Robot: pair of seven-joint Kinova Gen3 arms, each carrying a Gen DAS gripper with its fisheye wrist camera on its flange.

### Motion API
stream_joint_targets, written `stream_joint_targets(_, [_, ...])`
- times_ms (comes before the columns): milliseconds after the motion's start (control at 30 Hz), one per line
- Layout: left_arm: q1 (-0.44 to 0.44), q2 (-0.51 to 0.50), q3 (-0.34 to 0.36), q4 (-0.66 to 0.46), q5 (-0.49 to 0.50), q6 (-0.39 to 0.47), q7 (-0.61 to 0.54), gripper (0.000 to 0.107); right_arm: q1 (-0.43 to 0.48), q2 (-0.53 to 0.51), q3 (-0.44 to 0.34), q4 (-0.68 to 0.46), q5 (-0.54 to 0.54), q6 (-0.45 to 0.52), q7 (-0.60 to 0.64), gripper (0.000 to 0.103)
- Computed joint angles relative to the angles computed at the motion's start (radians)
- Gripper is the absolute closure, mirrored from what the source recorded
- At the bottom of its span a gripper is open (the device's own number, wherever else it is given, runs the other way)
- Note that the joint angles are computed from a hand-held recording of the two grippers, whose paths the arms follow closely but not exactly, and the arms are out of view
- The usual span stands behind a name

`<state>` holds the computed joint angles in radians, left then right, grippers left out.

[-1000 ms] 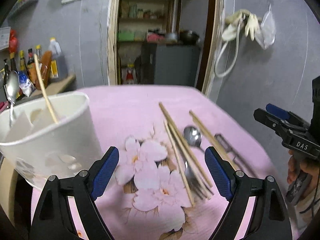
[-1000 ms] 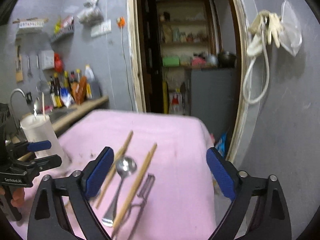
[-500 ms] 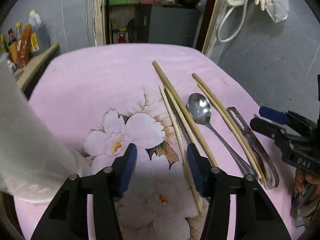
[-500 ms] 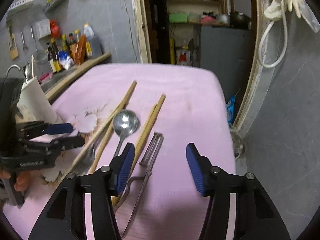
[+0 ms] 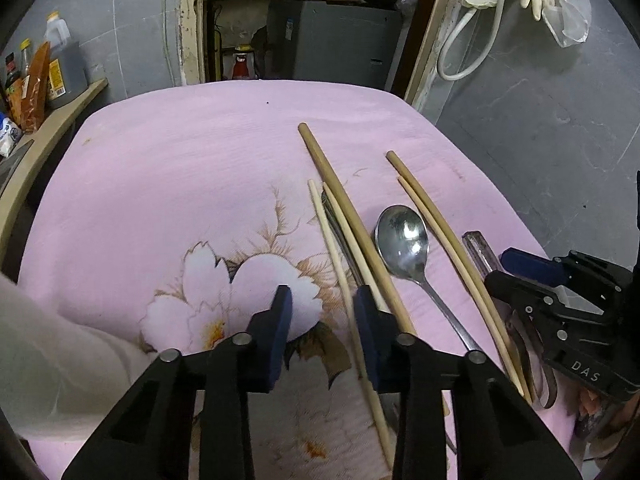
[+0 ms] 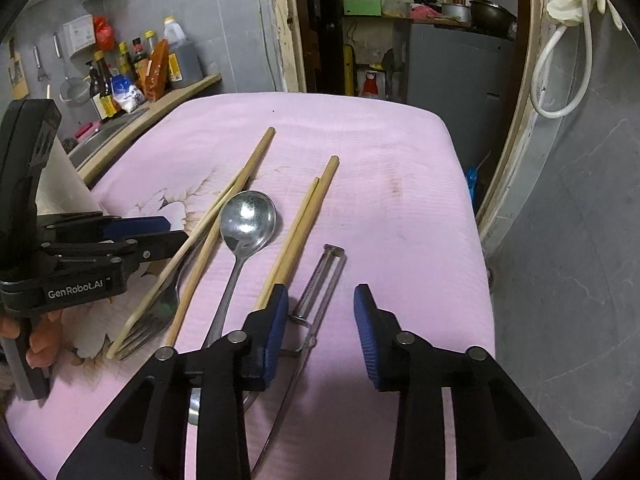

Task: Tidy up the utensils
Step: 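Grasp a wooden chopstick with the left tool while the right tool grasps the metal peeler, then lift and carry the chopstick in the left tool while the right tool carries the peeler to the holder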

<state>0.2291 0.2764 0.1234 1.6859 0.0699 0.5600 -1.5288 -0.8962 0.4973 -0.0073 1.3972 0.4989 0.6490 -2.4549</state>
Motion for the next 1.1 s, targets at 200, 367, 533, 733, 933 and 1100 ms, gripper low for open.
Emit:
stream_joint_targets(200, [-0.001,0.038,0.002,-0.064,0.001,0.053,0.01,0.09,0.039,0.038,-0.032,-0.075,-0.057,0.059,0.073,0.081])
stream_joint_targets(367, [0.003,0.055,-0.007,-0.105,0.004,0.1,0.005,0.094,0.051,0.074,-0.034,-0.152,-0.104,0.118,0.134,0.081])
stream_joint_targets(533, [-0.038,0.054,0.018,-0.106,0.07,0.116,-0.035,0.104,0.052,0.081,-0.03,-0.171,-0.128,0.134,0.156,0.083])
stream_joint_targets(733, [-0.081,0.01,0.031,-0.055,0.155,0.109,-0.083,0.105,0.08,0.044,-0.041,-0.115,-0.179,0.083,0.153,0.09])
stream_joint_targets(933, [-0.083,-0.082,0.036,0.069,0.207,0.009,-0.121,0.105,0.038,-0.016,-0.016,0.0,-0.111,-0.039,0.052,0.09])
stream_joint_targets(1100, [-0.078,-0.183,0.037,0.203,0.3,-0.168,-0.195,0.105,-0.182,-0.088,0.192,0.149,0.075,-0.213,-0.151,0.09])
